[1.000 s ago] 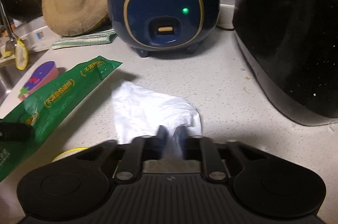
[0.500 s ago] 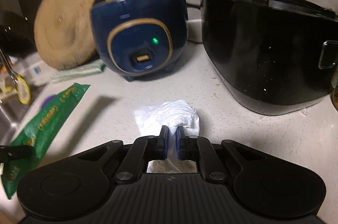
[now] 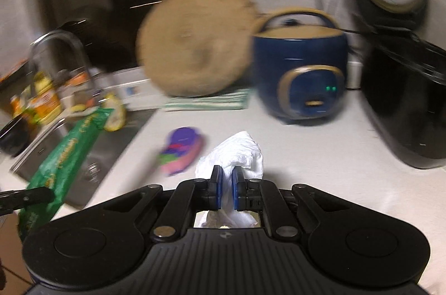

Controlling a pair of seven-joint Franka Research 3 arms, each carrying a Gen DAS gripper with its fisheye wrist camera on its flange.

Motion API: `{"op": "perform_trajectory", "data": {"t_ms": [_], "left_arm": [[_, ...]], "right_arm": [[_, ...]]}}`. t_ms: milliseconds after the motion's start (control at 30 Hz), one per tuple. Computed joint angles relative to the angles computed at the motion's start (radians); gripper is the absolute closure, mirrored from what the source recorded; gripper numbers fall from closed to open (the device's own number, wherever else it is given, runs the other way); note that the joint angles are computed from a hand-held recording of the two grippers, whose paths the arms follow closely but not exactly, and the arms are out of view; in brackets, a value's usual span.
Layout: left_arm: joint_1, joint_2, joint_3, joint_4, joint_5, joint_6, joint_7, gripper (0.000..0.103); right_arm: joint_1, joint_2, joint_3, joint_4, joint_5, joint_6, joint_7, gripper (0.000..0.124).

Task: Collect trash
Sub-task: 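Carry the green strip and tissue down over the green bin with both tools, then open both tools to drop the strip and tissue into the bin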

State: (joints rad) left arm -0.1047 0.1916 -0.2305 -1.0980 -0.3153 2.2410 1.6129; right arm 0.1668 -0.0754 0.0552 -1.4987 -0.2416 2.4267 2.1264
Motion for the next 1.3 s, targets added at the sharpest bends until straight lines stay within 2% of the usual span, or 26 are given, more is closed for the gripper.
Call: {"op": "perform_trajectory", "data": {"t_ms": [200, 600, 700, 767, 900, 1033, 1167, 1300], "left_arm": [[0.059, -0.178, 0.059, -0.24, -0.109, 0.0, 0.077, 0.085], [0.078, -0.389, 0.207, -0.52, -0.181, -0.076, 0.207, 0.085], [0.068, -0.418, 0.251, -0.554, -0.242, -0.156, 0.305, 0.085], [0.065, -0.431, 0.275, -0.568, -0.277, -0.246, 0.371, 0.085], [0.069, -0.442, 0.282, -0.601, -0.285, -0.406, 0.422, 0.085], [0.07, -0.419, 0.252, -0.619, -0.229, -0.555, 0.453, 0.085], [0.062, -0.386, 0.201, -0.674, -0.141, -0.604, 0.462, 0.085], [0.052, -0.332, 0.147, -0.733, -0.026, -0.603, 0.369, 0.085]], "right_arm": [[0.08, 0.031, 0.052, 0.063, -0.005, -0.054, -0.018, 0.116], [0.213, 0.017, 0.113, 0.032, -0.003, -0.172, 0.061, 0.116], [0.232, 0.008, 0.122, 0.015, 0.014, -0.209, 0.059, 0.116], [0.243, 0.005, 0.128, 0.005, 0.019, -0.236, 0.065, 0.116], [0.252, -0.024, 0.135, -0.057, 0.035, -0.272, 0.097, 0.116], [0.243, -0.059, 0.134, -0.135, 0.058, -0.291, 0.134, 0.116], [0.227, -0.102, 0.133, -0.228, 0.104, -0.309, 0.167, 0.116], [0.21, -0.126, 0.134, -0.294, 0.146, -0.315, 0.198, 0.116]]}}
